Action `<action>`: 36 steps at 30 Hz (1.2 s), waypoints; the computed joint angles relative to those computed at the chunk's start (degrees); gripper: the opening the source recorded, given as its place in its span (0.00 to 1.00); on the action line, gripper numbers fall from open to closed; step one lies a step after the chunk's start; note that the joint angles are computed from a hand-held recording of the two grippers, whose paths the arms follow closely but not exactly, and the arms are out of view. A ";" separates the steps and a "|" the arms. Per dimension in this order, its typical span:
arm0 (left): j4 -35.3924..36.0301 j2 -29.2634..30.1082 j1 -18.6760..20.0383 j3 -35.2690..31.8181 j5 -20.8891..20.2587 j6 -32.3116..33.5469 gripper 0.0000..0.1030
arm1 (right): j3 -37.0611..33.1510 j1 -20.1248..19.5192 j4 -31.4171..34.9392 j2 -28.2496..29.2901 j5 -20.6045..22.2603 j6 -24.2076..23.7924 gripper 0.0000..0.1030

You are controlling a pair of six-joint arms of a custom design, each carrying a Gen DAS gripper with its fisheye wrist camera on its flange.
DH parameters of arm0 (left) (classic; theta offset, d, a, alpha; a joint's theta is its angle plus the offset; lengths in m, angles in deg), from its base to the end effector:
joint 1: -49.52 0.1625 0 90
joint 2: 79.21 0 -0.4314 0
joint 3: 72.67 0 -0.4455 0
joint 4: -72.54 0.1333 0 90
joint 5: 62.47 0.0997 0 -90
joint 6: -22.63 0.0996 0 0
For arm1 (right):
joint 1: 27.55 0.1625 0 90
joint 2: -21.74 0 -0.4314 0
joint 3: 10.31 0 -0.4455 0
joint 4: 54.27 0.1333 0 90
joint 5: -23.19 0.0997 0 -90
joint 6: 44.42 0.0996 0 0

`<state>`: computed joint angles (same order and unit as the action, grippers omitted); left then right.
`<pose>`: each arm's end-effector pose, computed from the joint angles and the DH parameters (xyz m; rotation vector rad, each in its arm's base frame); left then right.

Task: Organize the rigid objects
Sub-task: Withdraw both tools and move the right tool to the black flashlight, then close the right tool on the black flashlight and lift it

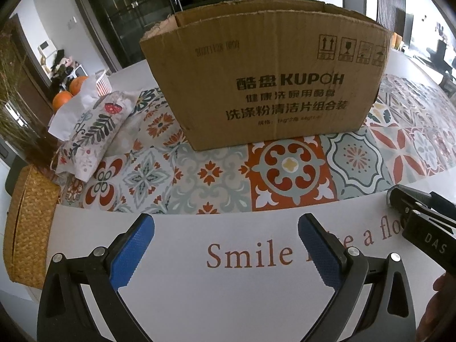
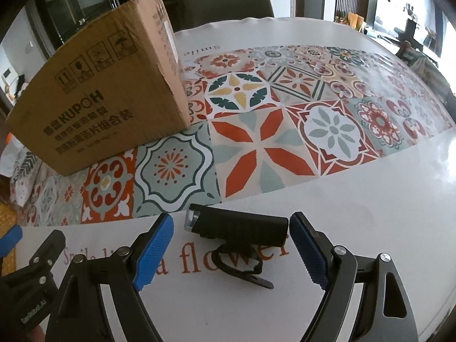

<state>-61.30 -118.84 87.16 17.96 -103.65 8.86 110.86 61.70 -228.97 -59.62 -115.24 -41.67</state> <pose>-0.4298 -0.5945 0.0139 0.8303 2.1720 -0.4537 0.0519 -0.5250 0.3273 -0.4670 -2.1464 0.9089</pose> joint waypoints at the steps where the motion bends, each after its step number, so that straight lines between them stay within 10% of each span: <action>1: 0.14 0.11 0.09 -0.15 -0.01 -0.11 1.00 | -0.13 -0.05 0.16 0.10 -0.05 0.27 0.82; 36: -3.95 -4.93 -1.65 4.45 2.60 0.69 1.00 | 0.61 5.30 -6.72 0.72 -2.63 -5.36 0.73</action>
